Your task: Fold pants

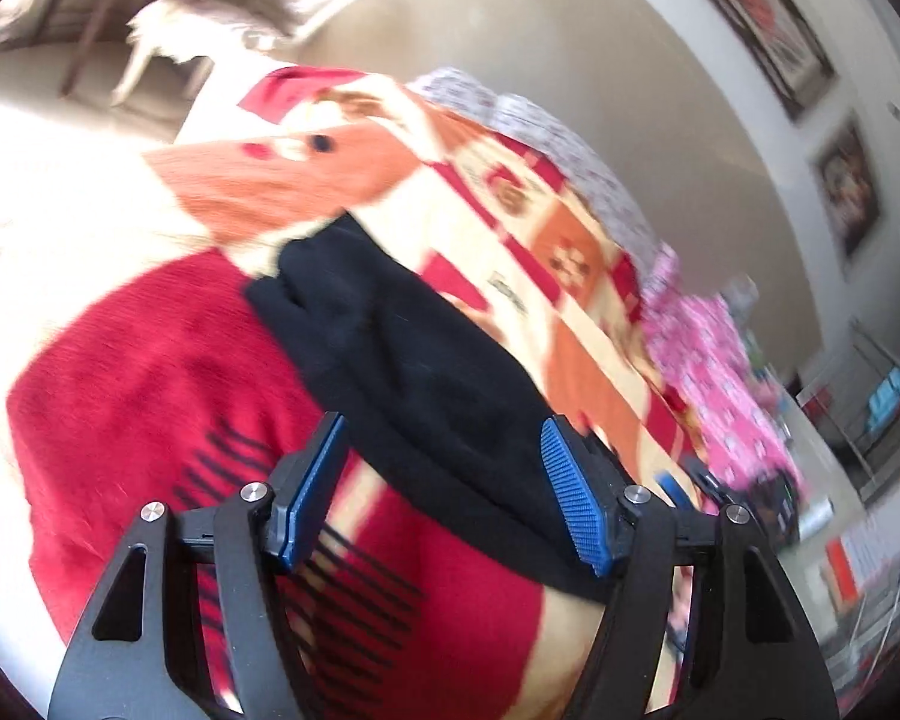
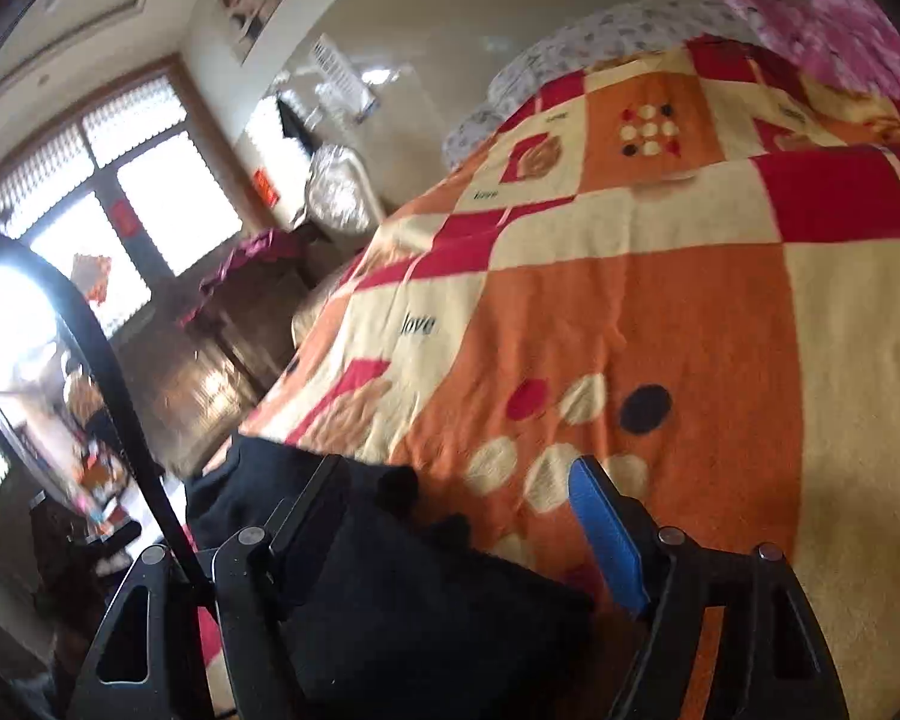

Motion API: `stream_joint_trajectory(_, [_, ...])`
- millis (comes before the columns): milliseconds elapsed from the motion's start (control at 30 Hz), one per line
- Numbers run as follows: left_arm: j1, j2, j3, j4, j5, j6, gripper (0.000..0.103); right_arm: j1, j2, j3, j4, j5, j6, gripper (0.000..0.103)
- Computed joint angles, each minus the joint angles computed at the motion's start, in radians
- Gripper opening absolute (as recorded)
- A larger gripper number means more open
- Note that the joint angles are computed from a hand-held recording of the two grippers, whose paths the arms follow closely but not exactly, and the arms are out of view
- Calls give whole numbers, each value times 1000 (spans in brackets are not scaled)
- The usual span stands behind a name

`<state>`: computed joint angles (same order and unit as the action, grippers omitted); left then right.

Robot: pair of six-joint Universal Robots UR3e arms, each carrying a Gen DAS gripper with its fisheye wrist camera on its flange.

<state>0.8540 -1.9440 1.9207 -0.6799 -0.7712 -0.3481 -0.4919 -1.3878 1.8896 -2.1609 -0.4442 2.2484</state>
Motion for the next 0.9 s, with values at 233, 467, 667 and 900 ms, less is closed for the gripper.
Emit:
stream_joint_trajectory(233, [84, -201, 152, -110, 5, -55, 67, -1, 28, -37, 124, 56, -71, 74])
stream_joint_trajectory(467, [185, -178, 124, -183, 3, 13, 71, -14, 37, -60, 179, 63, -83, 74])
stream_joint_trajectory(667, [224, -76, 97, -230, -28, 127, 46, -17, 30, -65, 204, 51, -96, 74])
stream_joint_trajectory(900, [188, -63, 114, -178, -72, 1, 30, -19, 36, -75, 222, 51, -96, 74])
